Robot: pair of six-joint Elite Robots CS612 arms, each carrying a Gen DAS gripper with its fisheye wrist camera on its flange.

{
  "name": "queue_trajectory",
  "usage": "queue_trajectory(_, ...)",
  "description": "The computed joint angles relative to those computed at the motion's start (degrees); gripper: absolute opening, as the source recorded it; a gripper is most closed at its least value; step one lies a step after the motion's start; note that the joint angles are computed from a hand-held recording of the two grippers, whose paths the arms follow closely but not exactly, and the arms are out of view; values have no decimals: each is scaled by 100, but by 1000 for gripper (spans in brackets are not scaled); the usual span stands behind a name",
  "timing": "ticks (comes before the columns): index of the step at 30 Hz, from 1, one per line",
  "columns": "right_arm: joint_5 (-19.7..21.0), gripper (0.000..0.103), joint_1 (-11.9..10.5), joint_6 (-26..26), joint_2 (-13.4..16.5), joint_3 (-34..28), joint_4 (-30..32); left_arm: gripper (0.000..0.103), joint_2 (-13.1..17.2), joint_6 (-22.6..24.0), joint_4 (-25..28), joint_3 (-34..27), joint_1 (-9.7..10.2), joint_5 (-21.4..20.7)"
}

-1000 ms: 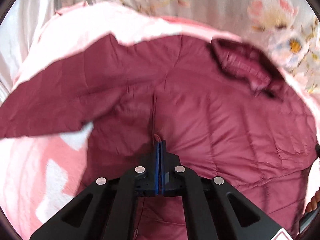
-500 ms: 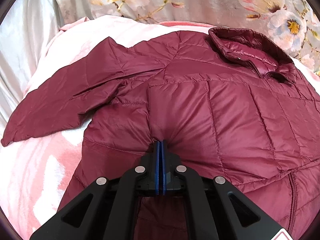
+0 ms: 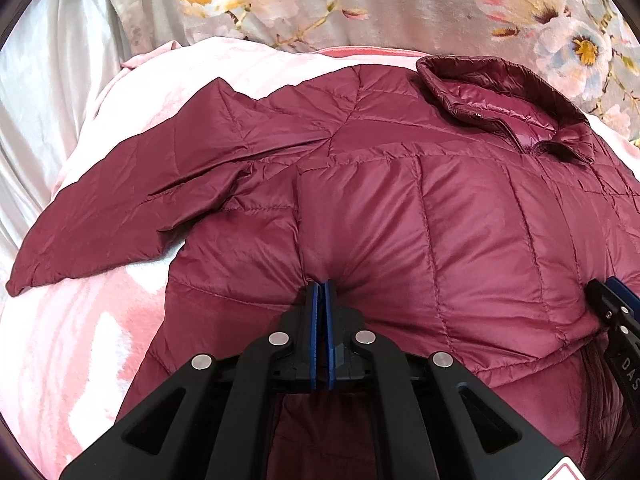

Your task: Fold large clothes

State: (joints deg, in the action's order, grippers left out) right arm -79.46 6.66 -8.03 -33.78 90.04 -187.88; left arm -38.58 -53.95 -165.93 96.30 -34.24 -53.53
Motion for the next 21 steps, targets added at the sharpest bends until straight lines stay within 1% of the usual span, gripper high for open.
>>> queue_trajectory(4,-198,26,57,-88,17,-5,-28,3,7,-2,87,-23,-16,64)
queue_trajectory(11,-373,27,99,-183,32,-47,-11,4,28,-7,306,-100,-37,179)
queue_trajectory(13,-392,27,105,-188,33,-58,4,6,18,-26,175,-59,-26,122)
queue_trajectory(14,-391,27,105,-192,33,-63,15,8,-2,-49,0,3,-10,50)
queue_trajectory(15,-320,27,87,-171,28,-64,33,10,-40,-80,-303,118,19,-84)
queue_trajectory(16,-192,27,56,-115,18,-47,35,17,-123,-140,-697,310,69,-344)
queue_trajectory(17,-40,29,13,-72,-3,-15,31,30,-224,-259,-935,492,108,-531)
queue_trajectory(18,76,32,-26,-49,-35,37,2,39,-334,-443,-1152,701,135,-616)
queue_trajectory(19,153,38,-63,-55,-89,153,-131,54,-500,-730,-1391,1011,155,-578)
queue_trajectory(20,180,43,-83,-74,-142,274,-286,66,-624,-946,-1506,1241,160,-455)
queue_trajectory(21,197,45,-94,-89,-186,367,-387,72,-759,-1183,-1526,1472,165,-266)
